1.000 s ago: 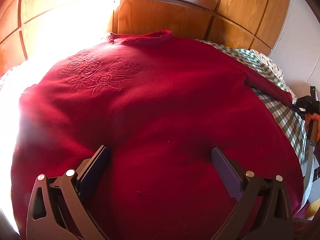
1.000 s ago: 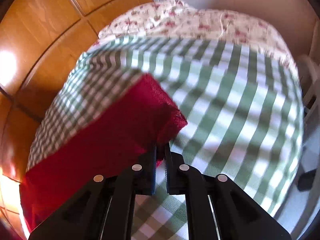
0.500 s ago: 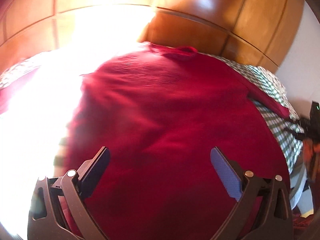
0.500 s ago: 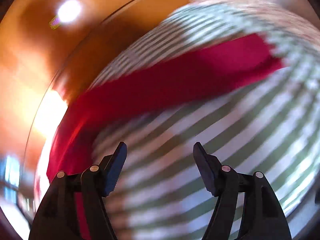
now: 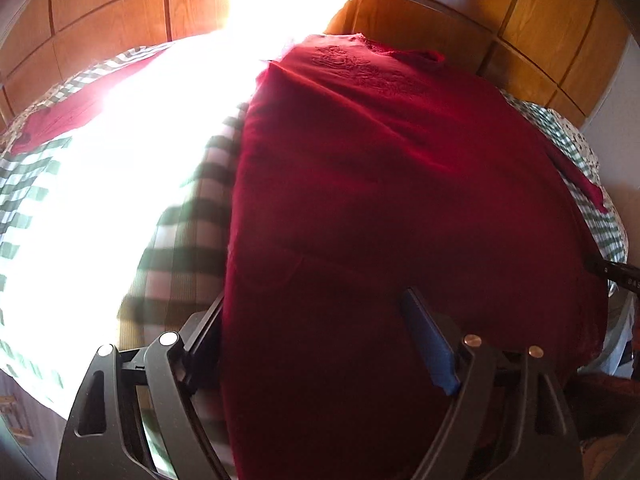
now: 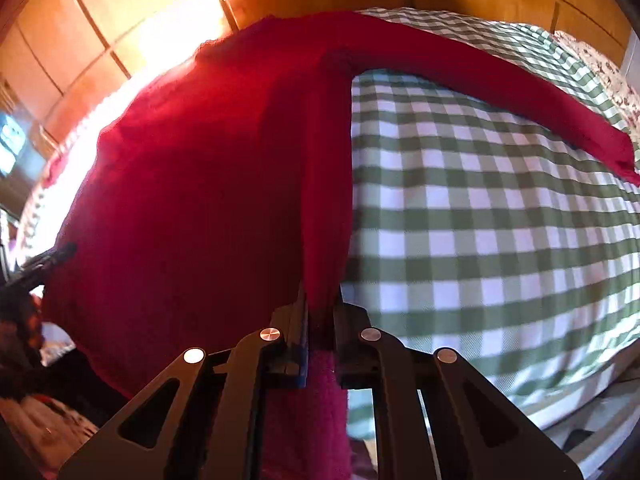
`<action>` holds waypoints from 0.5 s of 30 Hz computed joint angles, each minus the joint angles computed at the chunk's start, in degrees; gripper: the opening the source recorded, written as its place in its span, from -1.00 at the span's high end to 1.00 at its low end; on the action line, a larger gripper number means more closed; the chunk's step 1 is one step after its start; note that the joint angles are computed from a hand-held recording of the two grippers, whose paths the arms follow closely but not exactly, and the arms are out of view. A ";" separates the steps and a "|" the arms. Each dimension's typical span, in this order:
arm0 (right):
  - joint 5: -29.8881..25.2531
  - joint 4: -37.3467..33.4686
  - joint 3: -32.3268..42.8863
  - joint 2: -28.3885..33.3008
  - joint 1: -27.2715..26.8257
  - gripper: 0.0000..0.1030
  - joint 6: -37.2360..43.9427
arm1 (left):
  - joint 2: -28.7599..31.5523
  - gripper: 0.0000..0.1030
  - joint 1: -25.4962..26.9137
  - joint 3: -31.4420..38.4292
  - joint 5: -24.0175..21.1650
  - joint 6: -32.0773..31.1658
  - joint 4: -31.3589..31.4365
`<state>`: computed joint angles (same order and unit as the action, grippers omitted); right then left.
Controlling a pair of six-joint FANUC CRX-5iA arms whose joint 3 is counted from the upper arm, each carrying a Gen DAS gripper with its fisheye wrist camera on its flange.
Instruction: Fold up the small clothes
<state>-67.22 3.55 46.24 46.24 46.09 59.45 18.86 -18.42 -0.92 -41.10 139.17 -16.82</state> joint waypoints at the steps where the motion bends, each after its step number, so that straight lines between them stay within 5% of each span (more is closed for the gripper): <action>1: 1.26 -0.59 -2.14 -1.38 -0.02 0.84 -0.57 | -0.20 -0.58 0.08 -0.18 -0.14 -0.17 0.31; 4: 5.17 -4.54 -4.90 -3.53 -1.69 0.71 -2.40 | -1.72 -0.43 1.17 -1.86 1.43 -1.89 2.38; 8: 12.05 -0.35 -10.37 -6.33 -3.92 -0.06 -13.82 | -2.26 -0.53 1.11 -0.44 4.35 -2.16 0.36; 11: 18.41 5.31 -15.98 -8.37 -7.24 -0.06 -28.60 | 0.75 -0.63 0.37 4.91 3.17 -2.58 -3.12; 15: 23.52 14.33 -20.27 -8.47 -11.78 -0.06 -49.15 | 5.19 -0.63 2.11 9.79 2.52 -6.38 1.79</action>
